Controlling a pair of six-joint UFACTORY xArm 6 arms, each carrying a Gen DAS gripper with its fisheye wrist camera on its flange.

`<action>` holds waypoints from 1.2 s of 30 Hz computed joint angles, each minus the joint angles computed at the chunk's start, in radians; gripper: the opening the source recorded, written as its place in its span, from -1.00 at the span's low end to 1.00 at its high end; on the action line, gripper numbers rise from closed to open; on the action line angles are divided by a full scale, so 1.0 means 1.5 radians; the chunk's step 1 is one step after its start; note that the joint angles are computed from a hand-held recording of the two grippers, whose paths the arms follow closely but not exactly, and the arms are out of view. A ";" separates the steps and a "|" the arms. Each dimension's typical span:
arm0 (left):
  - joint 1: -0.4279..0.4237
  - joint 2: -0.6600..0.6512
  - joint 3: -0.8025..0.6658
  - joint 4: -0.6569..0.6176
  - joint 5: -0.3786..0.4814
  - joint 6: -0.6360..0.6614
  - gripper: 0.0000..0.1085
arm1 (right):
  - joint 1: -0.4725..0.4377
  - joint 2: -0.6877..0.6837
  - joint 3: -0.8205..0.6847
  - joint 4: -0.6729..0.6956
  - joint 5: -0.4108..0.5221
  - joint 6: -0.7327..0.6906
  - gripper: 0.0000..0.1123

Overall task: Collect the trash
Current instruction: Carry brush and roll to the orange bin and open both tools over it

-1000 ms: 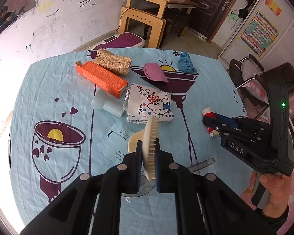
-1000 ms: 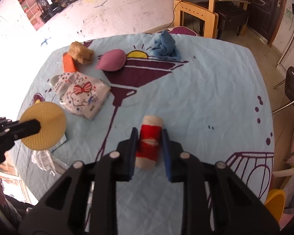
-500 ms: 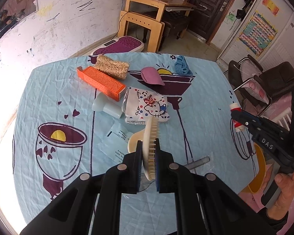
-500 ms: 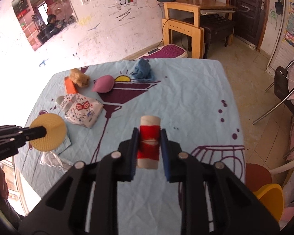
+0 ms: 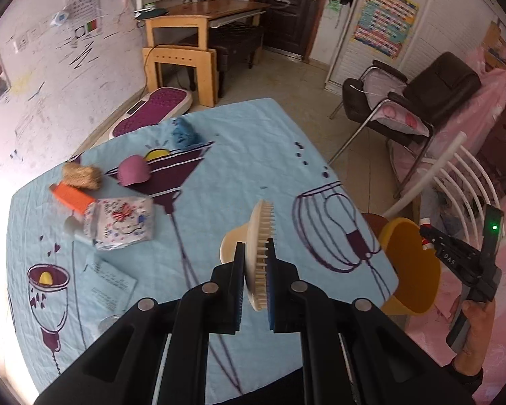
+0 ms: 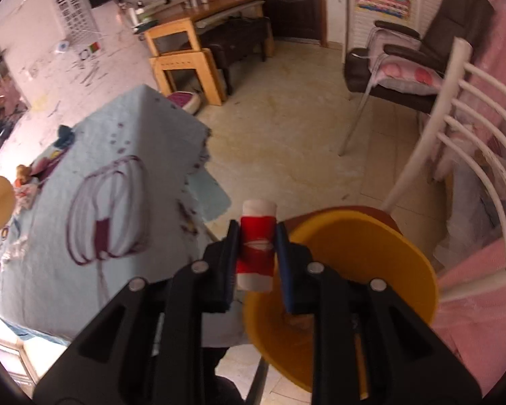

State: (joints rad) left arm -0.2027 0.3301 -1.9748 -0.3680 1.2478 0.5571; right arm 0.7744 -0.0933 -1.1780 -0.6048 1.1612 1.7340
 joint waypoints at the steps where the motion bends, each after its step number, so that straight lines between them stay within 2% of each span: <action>1: -0.016 -0.013 0.018 0.003 -0.007 0.002 -0.87 | 0.002 -0.014 0.028 0.012 0.008 0.013 -0.63; 9: -0.144 -0.100 0.161 0.035 -0.051 0.005 -0.87 | -0.019 -0.073 0.177 0.076 -0.043 0.050 -0.59; 11: -0.179 -0.115 0.191 0.046 -0.059 0.001 -0.87 | -0.018 -0.095 0.205 0.068 -0.057 0.073 -0.32; 13: -0.213 -0.125 0.214 0.061 -0.068 -0.011 -0.87 | -0.015 -0.127 0.238 0.055 -0.075 0.099 -0.18; 17: -0.280 -0.129 0.252 0.095 -0.088 -0.038 -0.87 | 0.006 -0.219 0.305 0.012 -0.060 0.186 -0.16; 18: -0.295 -0.128 0.261 0.105 -0.093 -0.044 -0.87 | 0.016 -0.244 0.318 0.001 -0.043 0.211 -0.12; 20: -0.330 -0.125 0.281 0.131 -0.104 -0.061 -0.87 | 0.033 -0.280 0.335 -0.014 -0.013 0.246 0.08; 26: -0.413 -0.092 0.306 0.199 -0.122 -0.117 -0.86 | 0.059 -0.344 0.367 -0.037 0.022 0.296 0.08; 30: -0.440 -0.076 0.307 0.242 -0.130 -0.147 -0.81 | 0.074 -0.381 0.385 -0.046 0.046 0.312 0.08; 32: -0.448 -0.075 0.311 0.252 -0.131 -0.153 -0.61 | 0.079 -0.394 0.392 -0.049 0.054 0.317 0.08; 34: -0.450 -0.080 0.319 0.256 -0.143 -0.156 0.03 | 0.083 -0.400 0.395 -0.054 0.059 0.321 0.08; 36: -0.446 -0.092 0.333 0.255 -0.158 -0.160 0.17 | 0.082 -0.403 0.397 -0.058 0.054 0.316 0.08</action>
